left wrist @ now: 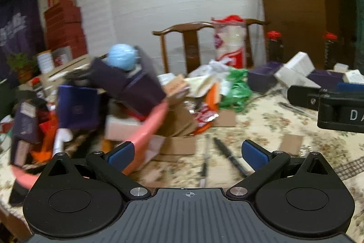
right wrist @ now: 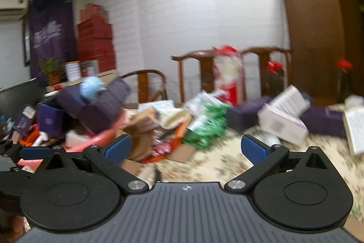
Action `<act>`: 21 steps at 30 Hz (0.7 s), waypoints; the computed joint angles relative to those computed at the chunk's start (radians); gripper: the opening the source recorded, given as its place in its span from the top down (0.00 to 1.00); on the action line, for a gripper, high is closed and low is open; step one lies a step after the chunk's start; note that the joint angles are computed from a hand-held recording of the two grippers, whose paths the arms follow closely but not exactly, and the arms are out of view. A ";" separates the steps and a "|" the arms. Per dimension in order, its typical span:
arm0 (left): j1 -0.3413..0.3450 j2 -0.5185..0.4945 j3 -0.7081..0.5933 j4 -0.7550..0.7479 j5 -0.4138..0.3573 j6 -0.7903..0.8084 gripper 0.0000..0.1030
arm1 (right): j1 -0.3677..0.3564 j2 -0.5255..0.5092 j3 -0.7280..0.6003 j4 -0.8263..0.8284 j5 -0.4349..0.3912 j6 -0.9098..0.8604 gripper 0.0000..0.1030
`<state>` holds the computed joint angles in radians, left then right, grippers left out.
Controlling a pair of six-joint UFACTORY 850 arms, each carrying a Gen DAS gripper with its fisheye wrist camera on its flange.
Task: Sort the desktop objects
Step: 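Move the right gripper toward the green plastic bag on the table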
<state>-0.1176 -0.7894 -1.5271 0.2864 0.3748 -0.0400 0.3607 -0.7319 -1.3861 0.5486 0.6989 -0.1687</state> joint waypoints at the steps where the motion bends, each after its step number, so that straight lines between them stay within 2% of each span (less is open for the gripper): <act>1: -0.006 -0.007 -0.009 0.012 -0.003 -0.010 0.00 | -0.007 0.001 0.009 0.003 0.001 0.014 0.01; 21: -0.046 -0.098 -0.159 0.191 -0.068 -0.182 0.00 | -0.057 -0.013 0.030 0.055 0.004 0.044 0.00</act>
<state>-0.1634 -0.8879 -1.6865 0.4771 0.3069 -0.2222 0.3037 -0.7451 -1.3564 0.6038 0.7032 -0.1242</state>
